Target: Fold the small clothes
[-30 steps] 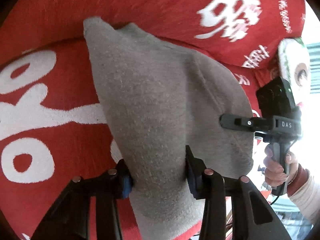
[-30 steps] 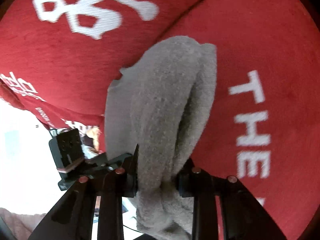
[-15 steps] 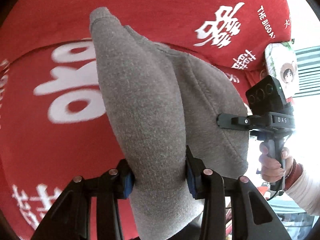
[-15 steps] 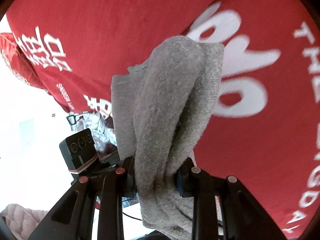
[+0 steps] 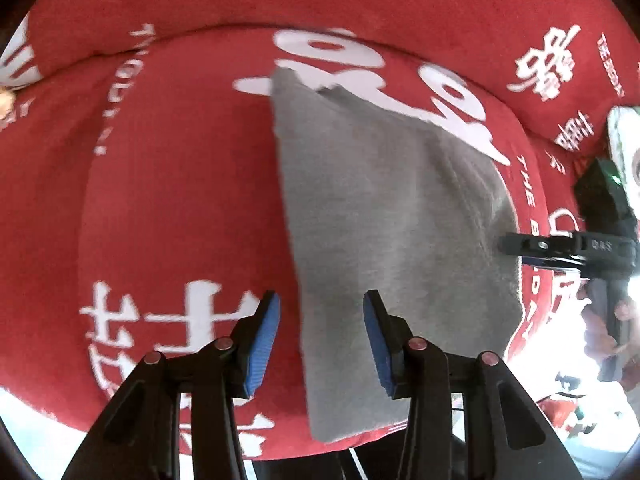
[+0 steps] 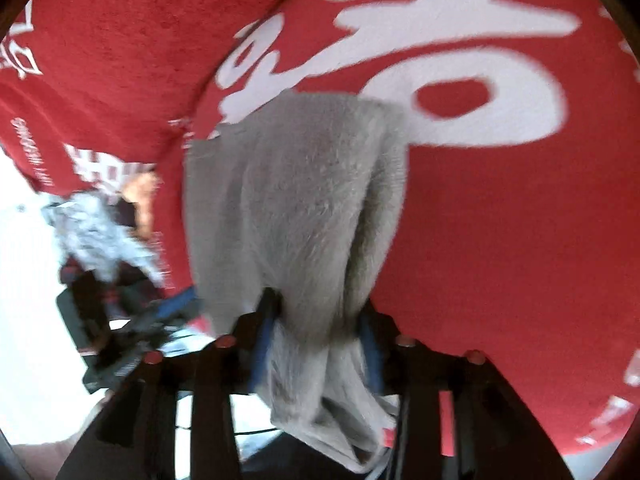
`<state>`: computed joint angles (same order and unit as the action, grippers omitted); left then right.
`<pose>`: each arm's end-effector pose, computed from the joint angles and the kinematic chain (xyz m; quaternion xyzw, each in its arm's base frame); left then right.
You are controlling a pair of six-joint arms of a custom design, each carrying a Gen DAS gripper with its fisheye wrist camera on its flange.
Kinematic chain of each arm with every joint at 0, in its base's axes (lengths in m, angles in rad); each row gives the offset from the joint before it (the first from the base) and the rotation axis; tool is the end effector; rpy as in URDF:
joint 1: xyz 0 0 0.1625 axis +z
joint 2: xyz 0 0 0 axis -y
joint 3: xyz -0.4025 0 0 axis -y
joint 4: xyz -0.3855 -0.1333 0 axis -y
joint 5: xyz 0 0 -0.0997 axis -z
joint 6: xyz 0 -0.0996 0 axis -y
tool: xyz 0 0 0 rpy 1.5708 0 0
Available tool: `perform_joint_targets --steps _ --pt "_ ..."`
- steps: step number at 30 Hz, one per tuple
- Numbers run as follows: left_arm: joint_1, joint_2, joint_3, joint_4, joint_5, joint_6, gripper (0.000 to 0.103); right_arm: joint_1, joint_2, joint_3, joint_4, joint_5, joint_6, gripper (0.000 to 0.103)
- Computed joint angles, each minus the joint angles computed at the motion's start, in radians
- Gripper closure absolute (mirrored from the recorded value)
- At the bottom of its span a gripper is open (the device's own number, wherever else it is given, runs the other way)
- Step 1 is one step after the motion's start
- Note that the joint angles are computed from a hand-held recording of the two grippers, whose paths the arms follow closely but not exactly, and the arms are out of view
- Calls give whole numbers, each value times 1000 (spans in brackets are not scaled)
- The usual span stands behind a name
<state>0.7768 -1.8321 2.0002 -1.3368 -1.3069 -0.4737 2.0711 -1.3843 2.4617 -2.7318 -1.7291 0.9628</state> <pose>-0.1238 -0.3451 0.3593 0.1808 0.9547 0.0832 0.2211 0.2782 -0.2637 0.1288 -0.2315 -0.9687 0.0838 0.0310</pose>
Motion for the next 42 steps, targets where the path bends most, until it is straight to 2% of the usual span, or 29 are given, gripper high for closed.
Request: perform_joint_targets --steps 1,3,4,5,8,10,11,12,13,14,16,17,21,24,25,26,30,34,35,37,38,39,42 --pt "-11 -10 -6 12 14 -14 59 27 -24 -22 77 -40 24 49" --pt "-25 -26 -9 24 38 -29 54 73 -55 -45 141 -69 49 50" --pt "-40 -26 -6 23 42 -44 38 104 -68 -55 157 -75 65 50" --pt "-56 -34 4 9 57 -62 28 117 -86 -54 169 -75 70 50" --pt "-82 -37 17 -3 63 -82 28 164 -66 -60 184 -39 122 50" --pt "-100 -41 19 10 69 -105 28 176 -35 -56 177 -19 161 62" --pt "-108 -42 19 19 75 -115 28 181 -17 -52 177 -16 187 84" --pt "-118 -41 19 37 84 -125 24 185 -7 -50 183 -18 209 87" --pt "-126 -41 18 53 90 -135 16 193 4 -47 176 -30 222 87" --pt "-134 -44 20 62 99 -145 13 208 19 -63 206 -60 223 89" --pt "-146 -56 30 73 108 -155 13 234 48 -112 348 -127 220 89" --pt "-147 -56 35 79 106 -157 13 230 43 -104 379 -142 219 90" --pt "-167 -56 43 135 128 -185 13 201 48 -56 327 -143 204 90" --pt "-184 -58 40 168 136 -205 13 223 46 -73 372 -153 198 89" --pt "-190 -57 38 182 139 -214 11 229 34 -75 389 -150 209 89" --pt "-194 -52 34 195 141 -220 0 234 28 -77 395 -148 220 89" --pt "-220 -46 20 227 143 -231 0 273 -1 -115 506 -157 300 89" --pt "-234 -31 -2 252 139 -250 0 306 -7 -157 567 -168 356 88" --pt "-238 -28 -6 256 138 -257 0 305 3 -169 572 -169 359 83" --pt "-245 -25 -16 261 132 -267 0 314 13 -193 595 -177 369 57" --pt "-251 -23 -20 266 135 -273 0 321 34 -218 609 -191 375 37" --pt "-262 -21 -24 275 140 -284 0 329 44 -233 620 -202 379 24" --pt "-270 -14 -35 283 134 -292 0 356 81 -291 672 -243 383 16"
